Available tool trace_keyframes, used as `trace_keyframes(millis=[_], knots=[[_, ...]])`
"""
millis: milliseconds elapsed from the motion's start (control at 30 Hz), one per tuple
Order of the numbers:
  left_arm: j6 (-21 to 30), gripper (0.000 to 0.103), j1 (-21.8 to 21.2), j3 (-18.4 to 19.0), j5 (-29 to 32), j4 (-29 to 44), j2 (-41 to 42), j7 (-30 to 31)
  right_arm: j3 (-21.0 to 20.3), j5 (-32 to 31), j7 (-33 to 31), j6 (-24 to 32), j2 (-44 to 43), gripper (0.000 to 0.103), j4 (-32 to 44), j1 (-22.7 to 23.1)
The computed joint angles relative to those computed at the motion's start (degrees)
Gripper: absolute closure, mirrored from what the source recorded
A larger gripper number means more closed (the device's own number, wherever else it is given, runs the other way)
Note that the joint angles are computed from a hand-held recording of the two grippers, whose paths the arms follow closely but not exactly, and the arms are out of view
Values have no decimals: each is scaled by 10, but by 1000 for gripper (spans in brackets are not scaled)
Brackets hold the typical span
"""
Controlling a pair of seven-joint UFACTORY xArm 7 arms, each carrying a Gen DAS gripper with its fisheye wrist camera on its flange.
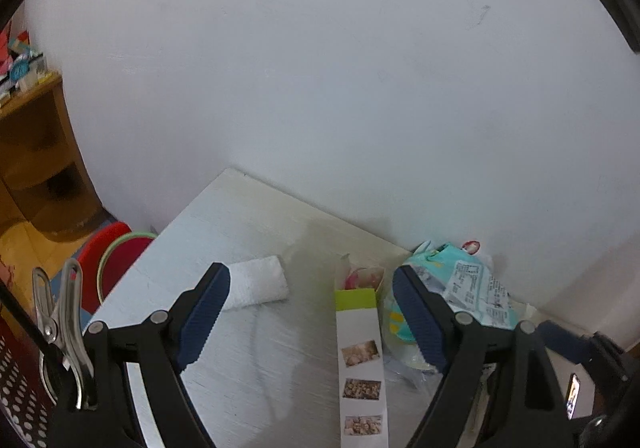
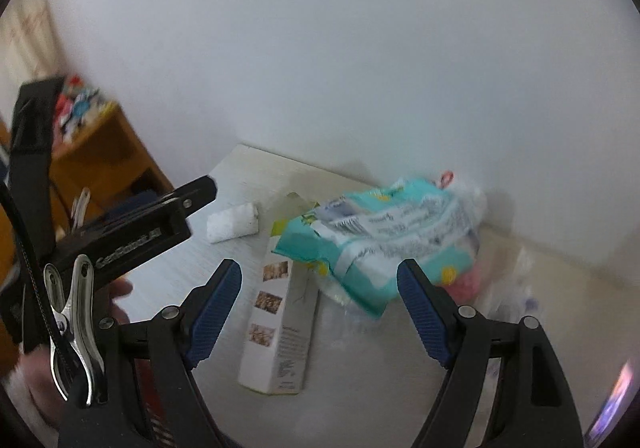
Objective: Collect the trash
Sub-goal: 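Grasp the white tissue pack with the left tool while the right tool grasps the blue-printed white bag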
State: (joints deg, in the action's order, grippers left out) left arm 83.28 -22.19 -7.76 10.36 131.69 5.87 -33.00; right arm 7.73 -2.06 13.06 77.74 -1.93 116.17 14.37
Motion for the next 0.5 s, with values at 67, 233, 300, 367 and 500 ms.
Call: trace_keyframes(millis=[67, 233, 300, 367, 500], knots=[[7, 16, 5, 2, -12, -8, -4, -6, 0, 2, -9, 13, 14, 21, 13, 1], [18, 16, 30, 9, -42, -59, -35, -12, -3, 50, 2, 42, 34, 21, 24, 3], [7, 16, 44, 10, -51, -94, -52, 0, -3, 75, 7, 40, 37, 21, 20, 4], [-13, 16, 54, 9, -58, -132, -70, 11, 1, 72, 5, 29, 32, 21, 3, 10], [-23, 16, 69, 6, -88, -181, -93, 22, 1, 67, -21, -47, -38, 21, -96, 12]])
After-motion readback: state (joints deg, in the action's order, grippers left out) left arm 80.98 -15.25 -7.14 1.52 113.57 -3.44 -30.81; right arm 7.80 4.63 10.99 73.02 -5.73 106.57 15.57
